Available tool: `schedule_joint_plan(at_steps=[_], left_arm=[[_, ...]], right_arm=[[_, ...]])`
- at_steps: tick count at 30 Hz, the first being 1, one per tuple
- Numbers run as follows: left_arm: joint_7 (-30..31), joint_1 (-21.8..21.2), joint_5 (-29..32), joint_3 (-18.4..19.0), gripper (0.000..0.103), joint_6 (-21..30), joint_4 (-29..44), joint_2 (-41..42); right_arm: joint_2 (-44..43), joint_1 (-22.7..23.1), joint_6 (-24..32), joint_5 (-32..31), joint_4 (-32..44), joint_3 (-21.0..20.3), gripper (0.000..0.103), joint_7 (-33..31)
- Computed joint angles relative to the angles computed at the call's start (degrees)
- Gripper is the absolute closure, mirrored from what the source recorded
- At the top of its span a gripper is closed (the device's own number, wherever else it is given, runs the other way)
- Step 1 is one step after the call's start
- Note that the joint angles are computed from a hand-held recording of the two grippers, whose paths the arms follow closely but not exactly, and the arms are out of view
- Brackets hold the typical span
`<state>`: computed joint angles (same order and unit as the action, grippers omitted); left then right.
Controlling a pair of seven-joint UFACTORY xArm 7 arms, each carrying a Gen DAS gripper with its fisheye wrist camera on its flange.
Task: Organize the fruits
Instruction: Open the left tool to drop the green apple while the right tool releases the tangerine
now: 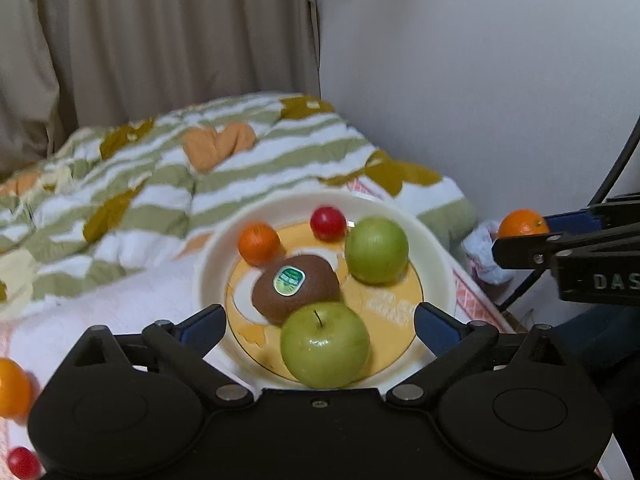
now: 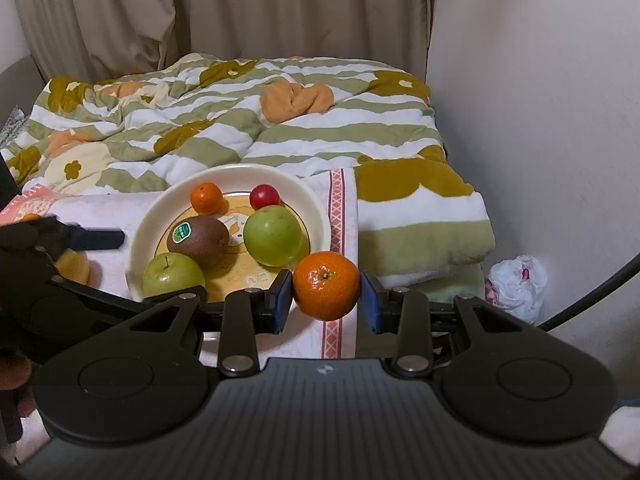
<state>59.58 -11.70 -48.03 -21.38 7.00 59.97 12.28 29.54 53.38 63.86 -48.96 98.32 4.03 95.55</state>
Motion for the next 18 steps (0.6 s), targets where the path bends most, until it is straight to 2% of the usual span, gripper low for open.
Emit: schedule_joint_plan(at_steps=[3, 8, 18], left_arm=[[-4.30, -1.05, 3.53, 2.40, 0.001, 1.46, -0.57, -1.42], [-4.81, -0.23, -0.02, 4.20, 0.001, 3.88, -2.27, -4.75], [-12.19, -2.86, 3.54, 10.34, 0.001, 2.65, -7.21, -10.16]], right_arm=[[-0.67, -0.50, -1.66, -0.51, -1.02, -0.04, 0.051, 0.19], [0.00, -1.80, -6.56, -1.16, -1.40, -0.15, 0.051, -0.26], [6.51, -2.62, -16.69, 0.92, 2.32, -2.22, 0.051, -12.02]])
